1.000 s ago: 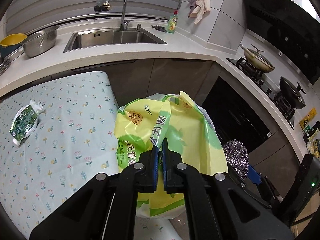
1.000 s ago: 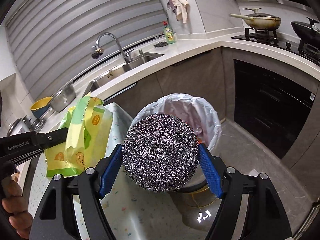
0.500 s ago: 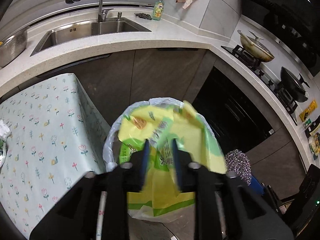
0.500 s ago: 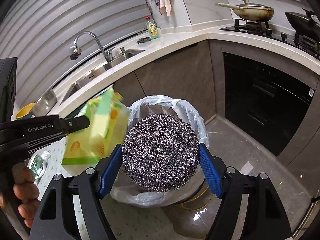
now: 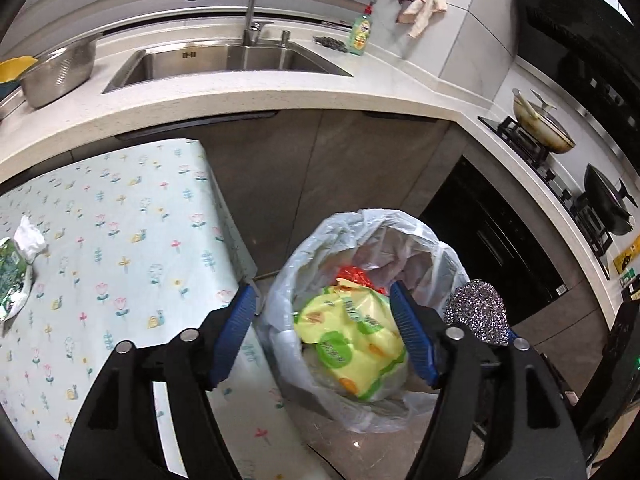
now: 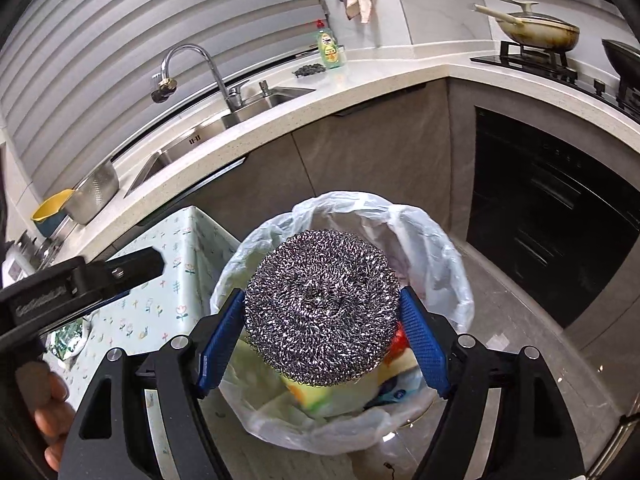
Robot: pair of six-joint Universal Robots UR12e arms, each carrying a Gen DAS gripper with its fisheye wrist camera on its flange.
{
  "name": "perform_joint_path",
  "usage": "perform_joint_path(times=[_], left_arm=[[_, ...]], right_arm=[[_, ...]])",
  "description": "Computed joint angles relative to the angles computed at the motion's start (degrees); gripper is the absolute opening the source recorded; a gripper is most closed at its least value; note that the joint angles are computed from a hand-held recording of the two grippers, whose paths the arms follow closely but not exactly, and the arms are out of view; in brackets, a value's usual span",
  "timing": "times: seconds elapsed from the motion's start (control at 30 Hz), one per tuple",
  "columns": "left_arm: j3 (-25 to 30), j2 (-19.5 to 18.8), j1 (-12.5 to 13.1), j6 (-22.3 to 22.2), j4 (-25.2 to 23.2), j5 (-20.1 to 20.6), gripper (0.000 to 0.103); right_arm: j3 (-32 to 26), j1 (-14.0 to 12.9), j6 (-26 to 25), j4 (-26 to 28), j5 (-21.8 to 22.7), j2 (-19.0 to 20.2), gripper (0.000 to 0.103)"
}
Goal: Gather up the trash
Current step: 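Carry yellow bag and steel scrubber over the bin and open both tools, then move both open tools back toward the green milk carton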
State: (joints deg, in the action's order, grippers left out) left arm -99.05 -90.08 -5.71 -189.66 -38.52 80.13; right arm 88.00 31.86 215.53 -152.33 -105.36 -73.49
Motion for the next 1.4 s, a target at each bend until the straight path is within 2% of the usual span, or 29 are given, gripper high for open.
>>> perform_joint_path(times=[0.13, 0.17, 0.47, 0.83, 1.1, 1.23, 1.4], left_arm=[[-1.06, 1.19, 0.85, -0.38, 0.62, 1.07, 0.076], [-1.25, 1.44, 1.05, -0.56, 0.64, 1.12, 0.076], [-3.5, 4.66, 2.65, -1.43, 0.57, 1.56, 0.077], [-6.74, 10.02, 4.46, -1.44, 1.58, 3.49, 0.08], [-9.33, 14.38, 6.78, -1.36, 1.68, 4.13, 0.08], [-10.78, 16.55, 8.13, -1.54, 2.13, 4.47, 0.085], [-12.21, 19.13, 10.15, -1.33, 2.13, 4.34, 0.085]], right_arm=[[-0.65, 0.38, -0.48, -0.9, -0.23, 0.36, 0.076], [-0.85, 0.56, -0.76, -1.06, -0.7, 0.46, 0.079], [-1.7, 2.12, -1.83, -1.94, -2.24, -0.31, 0.08], [-2.79, 5.3, -4.05, -2.12, -3.29, -1.16, 0.08], [-3.89, 7.98, -5.76, -2.43, -3.85, -1.08, 0.08], [-4.57, 9.31, -6.79, -2.73, -4.02, -0.91, 0.08], [-5.72, 10.9, -8.06, -2.71, -4.32, -0.45, 0.08]])
